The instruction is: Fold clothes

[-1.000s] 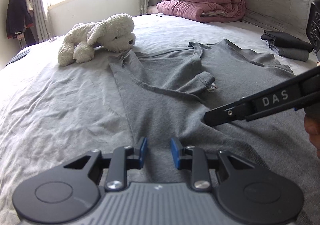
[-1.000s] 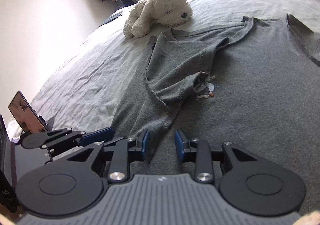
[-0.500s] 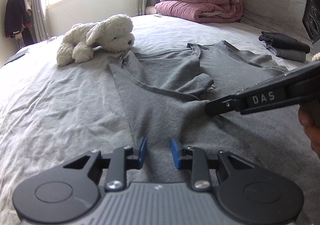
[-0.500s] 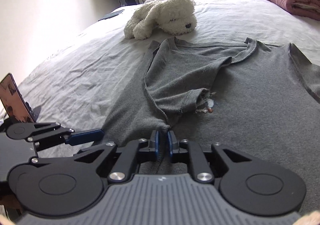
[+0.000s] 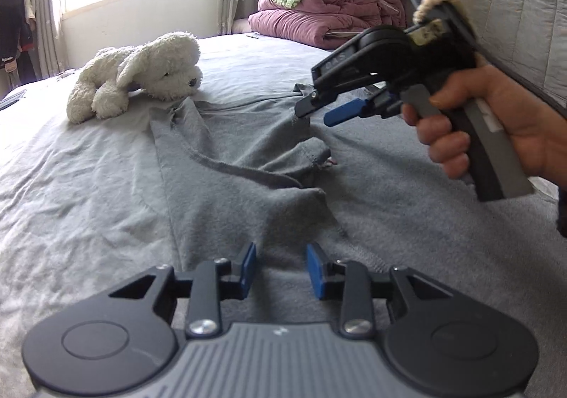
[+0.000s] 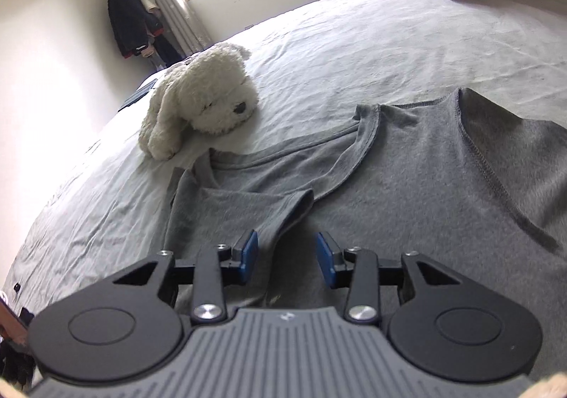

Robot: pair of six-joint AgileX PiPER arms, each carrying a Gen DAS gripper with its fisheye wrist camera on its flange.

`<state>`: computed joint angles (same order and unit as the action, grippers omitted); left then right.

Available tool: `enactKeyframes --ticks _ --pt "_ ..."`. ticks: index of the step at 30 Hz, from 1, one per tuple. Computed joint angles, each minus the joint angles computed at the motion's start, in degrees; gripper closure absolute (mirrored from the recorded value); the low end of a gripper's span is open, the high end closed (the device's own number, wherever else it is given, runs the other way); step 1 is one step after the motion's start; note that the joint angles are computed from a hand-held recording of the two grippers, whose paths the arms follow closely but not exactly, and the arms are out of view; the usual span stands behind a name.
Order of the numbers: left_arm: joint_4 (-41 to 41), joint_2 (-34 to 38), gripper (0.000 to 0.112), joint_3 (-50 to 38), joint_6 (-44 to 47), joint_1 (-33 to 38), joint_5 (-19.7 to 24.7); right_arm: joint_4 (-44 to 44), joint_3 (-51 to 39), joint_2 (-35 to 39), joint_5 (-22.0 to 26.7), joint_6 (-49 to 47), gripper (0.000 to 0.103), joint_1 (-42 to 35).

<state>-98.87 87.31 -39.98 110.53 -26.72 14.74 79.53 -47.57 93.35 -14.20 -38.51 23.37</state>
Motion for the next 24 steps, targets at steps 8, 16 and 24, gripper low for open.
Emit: enactKeyframes --ticks 8,16,24 --pt "3.38 1.63 0.074 -1.52 -3.05 1.32 2.37 -1.49 -4.59 7.03 -5.37 -5.60 0.098 -0.23" --pt "3.82 1.33 0.066 -1.66 -4.78 0.16 1.18 6.48 -5.19 5.53 -2.96 -13.89 0.072 -0.44" --pt "5.84 1.36 0.065 -1.91 -6.25 0.53 1.48 13.86 -7.44 8.00 -23.20 -23.91 0.100 10.41"
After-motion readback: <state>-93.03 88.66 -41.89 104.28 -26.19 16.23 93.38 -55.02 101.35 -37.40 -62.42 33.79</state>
